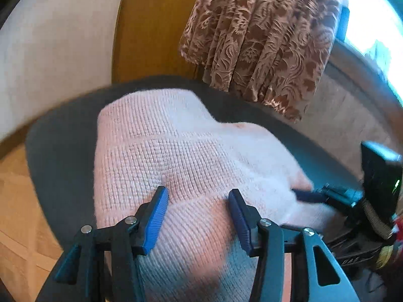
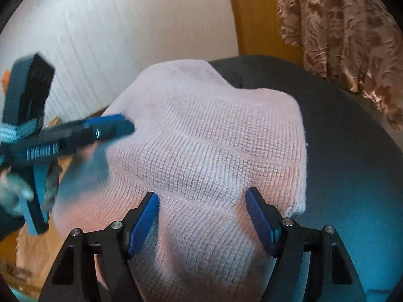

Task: Fold clothes
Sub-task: 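Release the folded sweater and pull both grippers back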

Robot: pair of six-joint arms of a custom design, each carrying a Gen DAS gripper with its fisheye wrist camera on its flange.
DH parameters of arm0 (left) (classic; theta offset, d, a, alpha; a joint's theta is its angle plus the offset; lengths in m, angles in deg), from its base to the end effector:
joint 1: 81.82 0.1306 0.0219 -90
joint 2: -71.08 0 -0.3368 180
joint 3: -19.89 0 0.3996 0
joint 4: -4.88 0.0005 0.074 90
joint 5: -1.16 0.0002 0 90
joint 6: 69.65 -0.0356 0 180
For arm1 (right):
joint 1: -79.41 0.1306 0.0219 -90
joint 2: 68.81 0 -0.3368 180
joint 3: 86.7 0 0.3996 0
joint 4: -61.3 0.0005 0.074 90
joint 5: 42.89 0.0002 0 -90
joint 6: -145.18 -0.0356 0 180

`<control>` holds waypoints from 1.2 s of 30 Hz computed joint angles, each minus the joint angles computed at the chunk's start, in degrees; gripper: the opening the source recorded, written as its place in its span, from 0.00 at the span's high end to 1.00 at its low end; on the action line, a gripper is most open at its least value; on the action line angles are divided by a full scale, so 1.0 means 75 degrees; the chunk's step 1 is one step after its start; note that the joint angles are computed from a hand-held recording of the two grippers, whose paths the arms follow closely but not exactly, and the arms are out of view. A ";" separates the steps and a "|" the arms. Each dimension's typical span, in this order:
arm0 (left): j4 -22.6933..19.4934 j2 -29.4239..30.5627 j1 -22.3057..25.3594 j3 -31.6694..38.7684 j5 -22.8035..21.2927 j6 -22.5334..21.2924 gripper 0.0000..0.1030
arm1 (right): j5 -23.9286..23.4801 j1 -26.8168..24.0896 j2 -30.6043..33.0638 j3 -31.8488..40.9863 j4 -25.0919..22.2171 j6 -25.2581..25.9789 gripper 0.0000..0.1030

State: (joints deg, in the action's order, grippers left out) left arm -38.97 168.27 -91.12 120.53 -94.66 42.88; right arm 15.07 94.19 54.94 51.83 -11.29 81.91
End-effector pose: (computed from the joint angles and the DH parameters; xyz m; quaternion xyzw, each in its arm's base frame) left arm 0.5394 -0.0852 0.4177 -0.1256 0.8981 -0.0706 0.4155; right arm 0.6245 0.1838 0.4243 -0.3988 0.8364 0.2360 0.2926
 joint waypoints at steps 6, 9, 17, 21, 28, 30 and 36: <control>-0.0596 -0.0227 -0.0135 0.0348 -0.0973 0.1188 0.45 | 0.0511 0.0140 -0.0306 -0.0295 0.0263 -0.0354 0.27; -0.1348 -0.0584 -0.0489 0.0469 -0.2360 0.1071 0.43 | 0.1046 0.0322 -0.0543 -0.0142 -0.0048 -0.0829 0.15; -0.3925 -0.1235 -0.1359 0.0941 -0.4171 0.1992 0.48 | 0.1642 0.0592 -0.2558 -0.1664 0.0917 -0.2269 0.00; -0.4236 -0.1781 -0.1651 0.0749 -0.4209 0.2023 0.67 | 0.2378 0.0817 -0.2811 -0.1861 0.0781 -0.2546 0.00; -0.4916 -0.2388 -0.2106 0.0468 -0.4060 0.3068 0.67 | 0.2641 0.1062 -0.4298 -0.3341 0.1085 -0.2105 0.00; -0.5073 -0.2438 -0.2293 0.0411 -0.4093 0.3361 0.67 | 0.2724 0.1147 -0.4607 -0.3573 0.1089 -0.1970 0.00; -0.5278 -0.2473 -0.2545 0.0390 -0.4217 0.3696 0.70 | 0.2941 0.1288 -0.5250 -0.4123 0.1181 -0.1797 0.00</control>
